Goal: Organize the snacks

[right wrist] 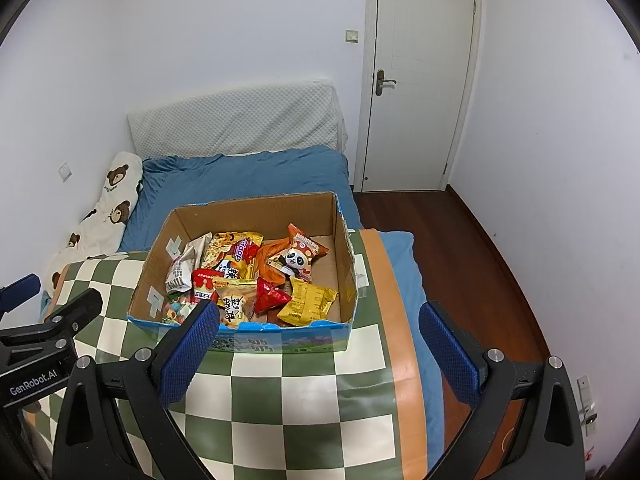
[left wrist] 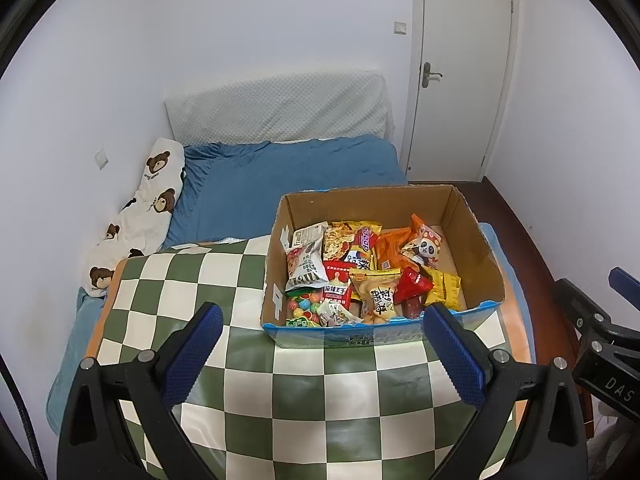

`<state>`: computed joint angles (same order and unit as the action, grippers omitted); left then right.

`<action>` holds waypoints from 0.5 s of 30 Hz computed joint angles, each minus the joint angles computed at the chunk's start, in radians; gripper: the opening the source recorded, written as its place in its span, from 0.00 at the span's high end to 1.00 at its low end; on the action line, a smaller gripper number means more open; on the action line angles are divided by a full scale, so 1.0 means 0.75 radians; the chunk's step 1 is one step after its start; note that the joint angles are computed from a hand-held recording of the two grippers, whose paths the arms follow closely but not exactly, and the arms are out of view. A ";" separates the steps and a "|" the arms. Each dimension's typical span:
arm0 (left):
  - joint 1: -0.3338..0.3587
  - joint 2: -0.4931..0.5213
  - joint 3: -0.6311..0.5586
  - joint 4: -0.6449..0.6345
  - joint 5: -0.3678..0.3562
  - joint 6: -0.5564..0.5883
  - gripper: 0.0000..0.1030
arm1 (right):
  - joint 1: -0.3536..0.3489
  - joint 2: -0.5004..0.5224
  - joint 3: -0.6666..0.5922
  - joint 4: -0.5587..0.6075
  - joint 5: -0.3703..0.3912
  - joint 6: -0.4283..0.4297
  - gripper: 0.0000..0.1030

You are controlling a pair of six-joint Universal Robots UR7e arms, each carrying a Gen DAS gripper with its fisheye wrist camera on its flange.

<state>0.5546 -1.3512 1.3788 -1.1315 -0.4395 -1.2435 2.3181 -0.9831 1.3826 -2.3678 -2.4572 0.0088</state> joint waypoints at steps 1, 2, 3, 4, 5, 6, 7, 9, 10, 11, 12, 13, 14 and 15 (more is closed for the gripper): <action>-0.001 0.000 0.000 0.000 0.002 0.002 0.00 | 0.000 -0.001 0.003 -0.005 0.000 0.000 0.01; -0.003 0.000 0.000 -0.003 0.001 0.005 0.00 | 0.001 -0.002 0.002 -0.004 0.002 0.003 0.01; -0.004 -0.001 0.001 -0.005 0.001 0.008 0.00 | 0.001 -0.002 0.002 -0.006 0.002 0.002 0.01; -0.005 -0.001 0.000 -0.004 0.001 0.008 0.00 | 0.002 -0.003 0.004 -0.011 0.000 -0.001 0.01; -0.005 -0.002 0.001 -0.007 0.001 0.012 0.00 | 0.003 -0.004 0.002 -0.011 0.001 -0.003 0.01; -0.005 -0.002 0.001 -0.007 0.001 0.012 0.00 | 0.004 -0.004 0.002 -0.013 0.003 -0.003 0.01; -0.005 -0.003 0.000 -0.004 0.001 0.010 0.00 | 0.004 -0.004 0.001 -0.012 0.005 -0.002 0.01; -0.005 -0.001 -0.001 -0.003 0.002 0.011 0.00 | 0.005 -0.006 0.000 -0.007 0.007 0.000 0.01; -0.005 -0.001 -0.001 -0.005 0.001 0.009 0.00 | 0.004 -0.007 0.000 -0.007 0.009 0.001 0.01; -0.005 -0.001 0.000 -0.008 0.000 0.011 0.00 | 0.005 -0.007 -0.002 -0.001 0.011 0.003 0.01; -0.005 -0.001 0.000 -0.008 0.000 0.012 0.00 | 0.004 -0.007 -0.003 0.004 0.013 0.007 0.01; -0.005 -0.001 0.000 -0.005 0.001 0.010 0.00 | 0.003 -0.007 -0.003 0.006 0.016 0.009 0.01; -0.005 -0.001 0.001 -0.006 0.002 0.010 0.00 | 0.003 -0.008 0.000 0.003 0.016 0.009 0.01; -0.006 -0.002 0.001 -0.008 0.002 0.012 0.00 | 0.004 -0.008 0.000 0.001 0.016 0.005 0.01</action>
<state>0.5504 -1.3528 1.3797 -1.1371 -0.4377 -1.2345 2.3211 -0.9892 1.3827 -2.3671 -2.4452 0.0129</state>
